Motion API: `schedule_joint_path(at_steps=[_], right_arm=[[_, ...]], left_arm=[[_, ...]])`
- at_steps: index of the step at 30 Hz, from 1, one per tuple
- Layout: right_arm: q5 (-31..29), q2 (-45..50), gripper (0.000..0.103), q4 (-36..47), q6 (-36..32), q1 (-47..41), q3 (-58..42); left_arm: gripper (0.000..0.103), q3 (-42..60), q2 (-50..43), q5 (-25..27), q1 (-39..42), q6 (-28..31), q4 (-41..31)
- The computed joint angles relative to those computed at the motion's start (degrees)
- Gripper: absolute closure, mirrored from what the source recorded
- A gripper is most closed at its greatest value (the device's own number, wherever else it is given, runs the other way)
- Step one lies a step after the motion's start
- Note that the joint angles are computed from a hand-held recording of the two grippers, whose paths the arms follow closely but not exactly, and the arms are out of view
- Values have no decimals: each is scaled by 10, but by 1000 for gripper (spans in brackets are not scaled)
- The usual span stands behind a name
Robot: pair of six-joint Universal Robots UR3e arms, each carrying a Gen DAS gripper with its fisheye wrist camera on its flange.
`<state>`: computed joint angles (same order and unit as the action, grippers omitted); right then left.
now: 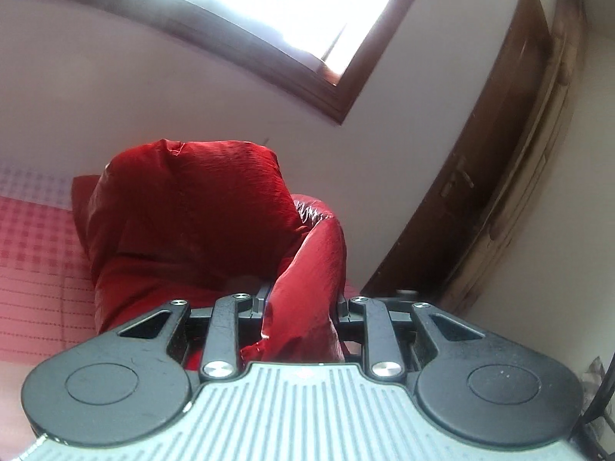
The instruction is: Fold large clothes
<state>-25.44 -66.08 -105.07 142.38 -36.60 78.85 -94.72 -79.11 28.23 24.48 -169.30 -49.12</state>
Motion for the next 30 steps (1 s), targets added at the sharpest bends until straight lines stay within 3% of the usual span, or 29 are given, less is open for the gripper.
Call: schedule_joint_path(at_steps=[2,4,5,7,9,10,15,18,19,21,22,23,26,27,28,30], right_arm=[[20,-45,80,94,-119,-57,26],[51,-68,76,216,-247,-114,29],[54,-73,76,247,-279,-140,29],[46,-64,76,248,-277,-178,33],[55,-20,76,345,-317,-206,-12],[61,-8,76,352,-310,-219,-12],[121,-21,73,462,-405,-289,-18],[127,-21,72,504,-429,-279,-102],[125,-28,70,473,-412,-269,-118],[117,-34,53,357,-344,-241,-131],[110,-32,36,338,-339,-235,-146],[101,-35,29,281,-307,-221,-151],[43,-21,33,132,-233,-160,-178],[6,-34,42,98,-225,-145,-168],[-43,-45,64,35,-203,-126,-150],[-97,-44,71,-44,-193,-97,-129]], left_arm=[[77,-5,-8,10,-15,-16,26],[77,-6,-22,16,-30,-34,52],[76,-6,-31,24,-45,-43,68],[76,-5,-46,40,-72,-54,88],[76,0,-73,66,-116,-75,129],[76,0,-87,83,-141,-79,153],[76,9,-164,140,-230,-102,252],[76,16,-206,169,-270,-118,308],[76,20,-220,175,-281,-126,324],[76,24,-237,187,-298,-123,343],[76,19,-238,200,-310,-114,351],[76,19,-240,207,-318,-104,354],[77,23,-253,235,-346,-76,360],[76,25,-258,242,-352,-68,364],[76,22,-259,247,-356,-61,367],[75,8,-248,250,-361,-52,372]])
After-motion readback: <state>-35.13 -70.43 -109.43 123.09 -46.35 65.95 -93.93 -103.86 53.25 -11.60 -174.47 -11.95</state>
